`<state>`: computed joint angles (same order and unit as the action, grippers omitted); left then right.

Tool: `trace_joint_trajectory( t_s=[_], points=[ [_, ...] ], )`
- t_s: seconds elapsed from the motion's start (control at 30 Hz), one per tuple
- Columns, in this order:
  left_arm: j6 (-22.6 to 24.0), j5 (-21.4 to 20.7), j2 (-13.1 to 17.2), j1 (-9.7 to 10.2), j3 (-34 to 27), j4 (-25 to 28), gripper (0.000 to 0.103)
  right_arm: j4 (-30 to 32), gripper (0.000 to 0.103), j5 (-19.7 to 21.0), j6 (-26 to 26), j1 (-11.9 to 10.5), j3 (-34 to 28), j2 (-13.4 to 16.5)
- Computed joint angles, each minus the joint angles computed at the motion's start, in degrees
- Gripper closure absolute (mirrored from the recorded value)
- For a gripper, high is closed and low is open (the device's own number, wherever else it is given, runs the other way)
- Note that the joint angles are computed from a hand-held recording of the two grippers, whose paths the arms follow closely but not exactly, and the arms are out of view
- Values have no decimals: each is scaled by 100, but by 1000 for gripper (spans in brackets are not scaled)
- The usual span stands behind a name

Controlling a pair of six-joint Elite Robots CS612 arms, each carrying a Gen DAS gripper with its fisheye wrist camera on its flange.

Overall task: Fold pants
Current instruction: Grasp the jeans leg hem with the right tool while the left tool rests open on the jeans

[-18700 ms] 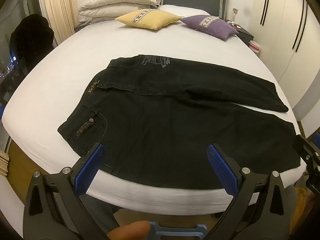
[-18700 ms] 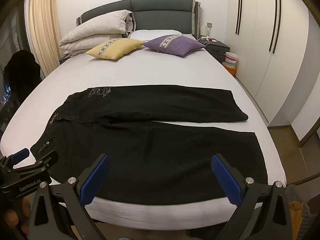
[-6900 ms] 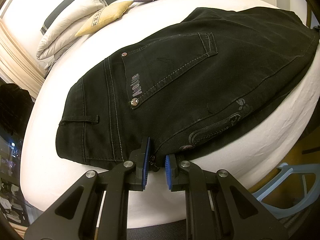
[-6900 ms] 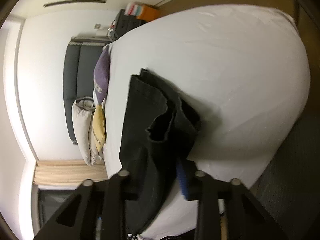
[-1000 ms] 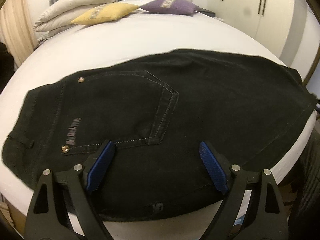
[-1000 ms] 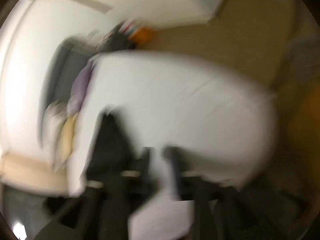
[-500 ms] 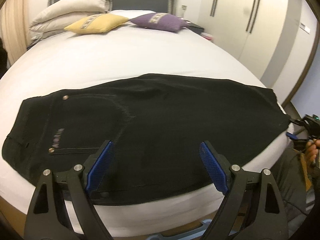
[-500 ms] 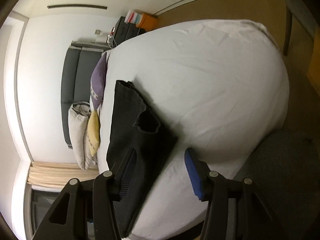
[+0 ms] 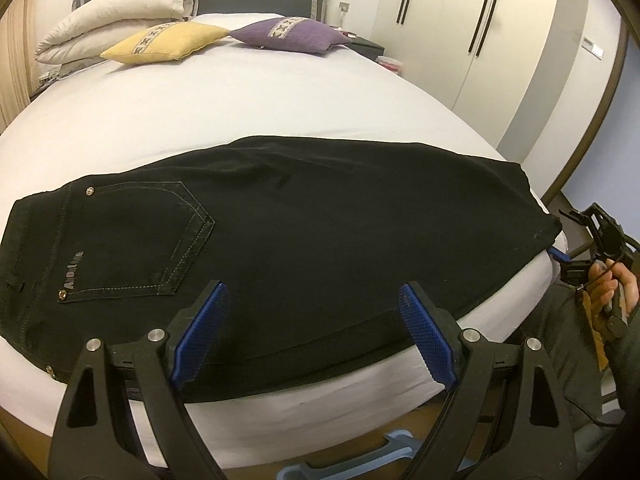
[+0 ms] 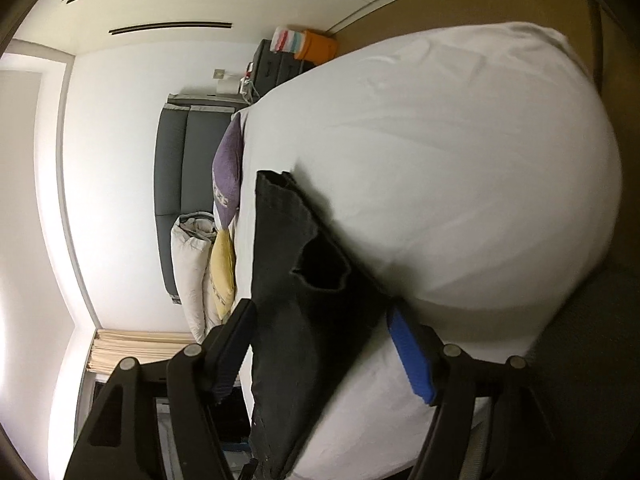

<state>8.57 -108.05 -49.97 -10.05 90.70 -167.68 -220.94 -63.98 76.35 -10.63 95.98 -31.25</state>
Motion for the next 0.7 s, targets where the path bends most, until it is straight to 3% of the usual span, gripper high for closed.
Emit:
trace_joint_trajectory(
  t_s=[0.13,0.23,0.3,0.47,0.7],
  points=[
    [5,-30,3,-3,3,53,15,-71,45,211,-56,-23,-233,133],
    [11,-48,6,-7,1,83,15,-247,71,294,183,-55,-238,234],
    [17,-63,1,-10,9,84,15,-435,81,312,507,-71,-235,317],
    [-29,-112,22,2,-42,162,15,-573,88,245,586,-45,-220,328],
    [-15,-281,66,-96,-244,322,15,98,91,-218,-99,80,-115,43]
  ],
)
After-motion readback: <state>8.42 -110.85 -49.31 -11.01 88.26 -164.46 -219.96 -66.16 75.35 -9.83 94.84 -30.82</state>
